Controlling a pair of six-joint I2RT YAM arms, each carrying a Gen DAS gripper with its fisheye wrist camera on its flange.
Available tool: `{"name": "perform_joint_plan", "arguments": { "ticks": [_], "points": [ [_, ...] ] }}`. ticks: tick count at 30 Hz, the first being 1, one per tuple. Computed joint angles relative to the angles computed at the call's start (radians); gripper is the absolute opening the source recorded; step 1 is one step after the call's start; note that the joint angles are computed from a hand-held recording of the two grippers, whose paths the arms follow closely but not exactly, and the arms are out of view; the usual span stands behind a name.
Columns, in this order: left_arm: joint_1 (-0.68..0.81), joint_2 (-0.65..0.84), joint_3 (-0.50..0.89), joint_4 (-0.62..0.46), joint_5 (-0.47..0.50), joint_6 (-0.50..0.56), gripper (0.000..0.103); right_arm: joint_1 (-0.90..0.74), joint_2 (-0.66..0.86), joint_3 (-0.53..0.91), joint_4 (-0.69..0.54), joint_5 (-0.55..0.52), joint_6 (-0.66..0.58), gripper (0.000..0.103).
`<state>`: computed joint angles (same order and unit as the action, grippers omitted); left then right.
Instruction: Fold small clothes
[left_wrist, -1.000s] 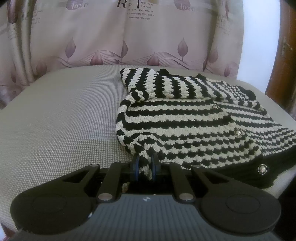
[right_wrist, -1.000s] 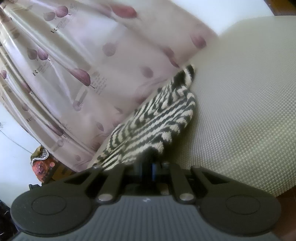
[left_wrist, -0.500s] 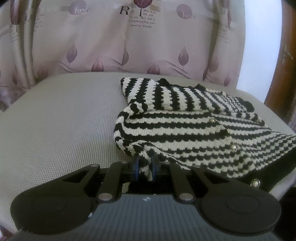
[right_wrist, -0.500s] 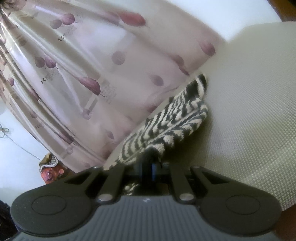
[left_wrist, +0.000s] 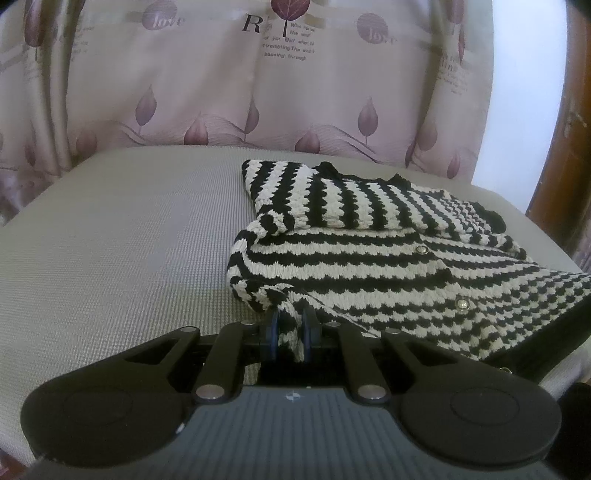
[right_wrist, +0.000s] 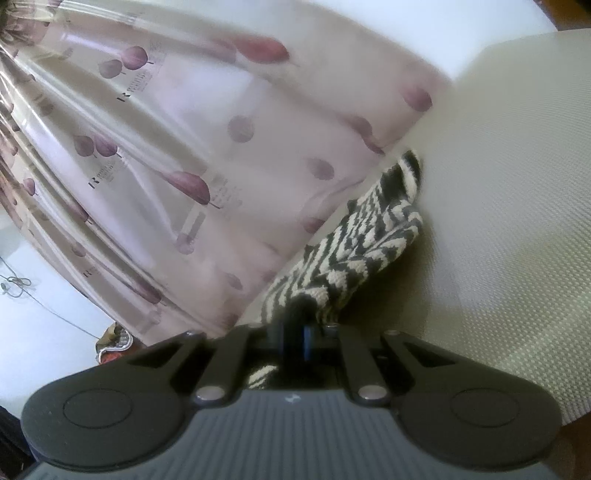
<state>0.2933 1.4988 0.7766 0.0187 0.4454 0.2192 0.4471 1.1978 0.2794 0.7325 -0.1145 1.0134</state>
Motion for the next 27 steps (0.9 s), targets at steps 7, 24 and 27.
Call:
{"name": "perform_joint_plan", "arguments": {
  "ticks": [7, 24, 27],
  "points": [
    [-0.023, -0.009, 0.010, 0.001, -0.025, -0.001, 0.015, -0.018, 0.027, 0.017, 0.021, -0.021, 0.002, 0.009],
    [-0.028, -0.009, 0.020, -0.005, -0.040, -0.015, 0.015, -0.006, 0.026, 0.028, 0.023, -0.008, 0.026, 0.009],
    [-0.036, -0.008, 0.026, -0.005, -0.048, -0.024, 0.015, -0.008, 0.028, 0.039, 0.020, -0.012, 0.027, 0.009]
  ]
}}
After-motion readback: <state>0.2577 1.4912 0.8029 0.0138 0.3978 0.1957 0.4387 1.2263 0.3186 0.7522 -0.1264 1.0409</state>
